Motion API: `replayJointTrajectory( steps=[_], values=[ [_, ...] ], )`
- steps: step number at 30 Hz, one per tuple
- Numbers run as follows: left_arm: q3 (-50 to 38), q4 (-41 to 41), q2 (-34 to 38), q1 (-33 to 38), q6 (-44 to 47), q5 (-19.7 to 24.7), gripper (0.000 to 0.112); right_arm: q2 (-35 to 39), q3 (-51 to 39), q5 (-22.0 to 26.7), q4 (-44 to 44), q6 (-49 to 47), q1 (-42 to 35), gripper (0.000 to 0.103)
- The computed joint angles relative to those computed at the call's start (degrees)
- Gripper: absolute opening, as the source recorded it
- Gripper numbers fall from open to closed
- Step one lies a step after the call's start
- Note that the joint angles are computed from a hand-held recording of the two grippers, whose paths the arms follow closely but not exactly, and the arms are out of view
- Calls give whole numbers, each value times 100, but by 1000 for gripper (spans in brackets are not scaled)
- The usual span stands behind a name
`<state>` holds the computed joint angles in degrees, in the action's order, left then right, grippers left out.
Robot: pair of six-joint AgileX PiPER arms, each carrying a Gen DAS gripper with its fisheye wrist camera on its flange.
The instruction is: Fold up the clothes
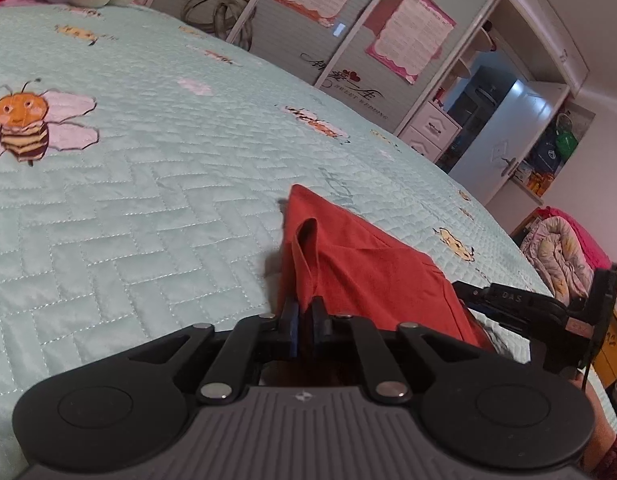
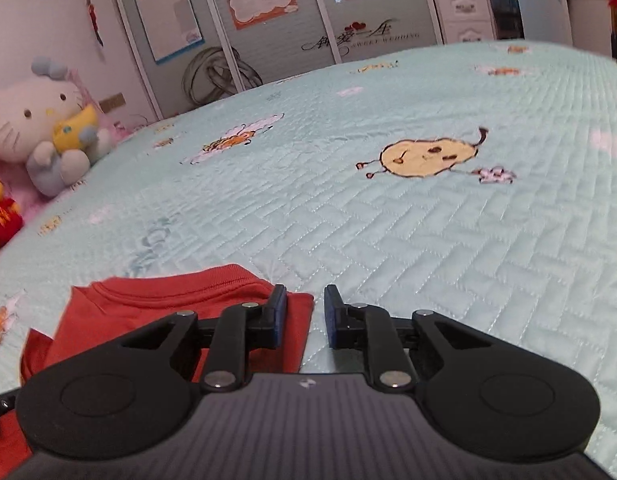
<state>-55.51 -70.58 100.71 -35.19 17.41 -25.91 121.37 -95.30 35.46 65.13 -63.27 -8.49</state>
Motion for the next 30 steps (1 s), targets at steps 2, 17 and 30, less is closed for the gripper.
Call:
replayJointTrajectory(
  steps=[2,17,30],
  values=[
    [157,716,-41,121,-870,94,11,-348,539,-316,541,-540,-74,23],
    [1392,2978,-840,312,-4349,-499,43,-4987,5434,2389,80,-2756,-2291,30],
    [620,-1832,-1103,-1593,781,-1045,56,-6534,6250,2117,-244,-3994,-2795,45]
  ],
)
